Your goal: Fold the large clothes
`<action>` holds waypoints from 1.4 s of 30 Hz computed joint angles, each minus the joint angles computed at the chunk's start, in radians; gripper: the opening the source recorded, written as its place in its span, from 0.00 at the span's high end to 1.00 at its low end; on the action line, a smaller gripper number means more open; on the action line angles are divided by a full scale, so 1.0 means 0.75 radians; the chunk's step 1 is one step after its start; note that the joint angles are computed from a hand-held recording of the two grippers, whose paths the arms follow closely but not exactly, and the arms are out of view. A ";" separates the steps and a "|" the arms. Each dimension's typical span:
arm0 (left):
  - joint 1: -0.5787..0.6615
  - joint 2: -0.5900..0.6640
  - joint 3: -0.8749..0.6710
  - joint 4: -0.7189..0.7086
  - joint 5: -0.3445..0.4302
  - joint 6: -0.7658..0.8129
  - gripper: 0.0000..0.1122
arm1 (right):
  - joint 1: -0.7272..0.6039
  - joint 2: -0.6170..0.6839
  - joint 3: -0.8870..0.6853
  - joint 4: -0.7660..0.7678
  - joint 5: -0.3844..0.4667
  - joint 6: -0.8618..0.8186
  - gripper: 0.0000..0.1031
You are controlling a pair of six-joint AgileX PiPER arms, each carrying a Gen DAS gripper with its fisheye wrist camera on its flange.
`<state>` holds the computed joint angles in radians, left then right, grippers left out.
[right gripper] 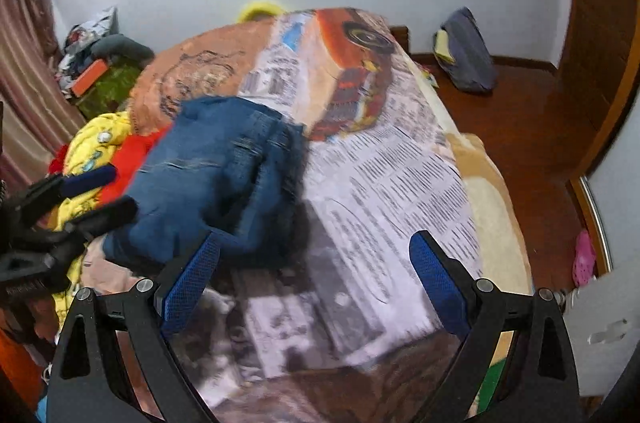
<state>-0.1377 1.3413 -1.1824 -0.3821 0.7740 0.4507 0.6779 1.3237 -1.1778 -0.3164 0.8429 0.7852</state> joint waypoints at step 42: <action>0.381 -0.106 0.424 0.035 -0.195 0.243 0.19 | -0.044 0.058 0.074 -0.016 0.066 -0.019 0.20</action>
<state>0.1482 1.2622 -0.8645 -0.3558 0.6275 0.6332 0.6448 1.3670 -1.1220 -0.3283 0.8923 0.7711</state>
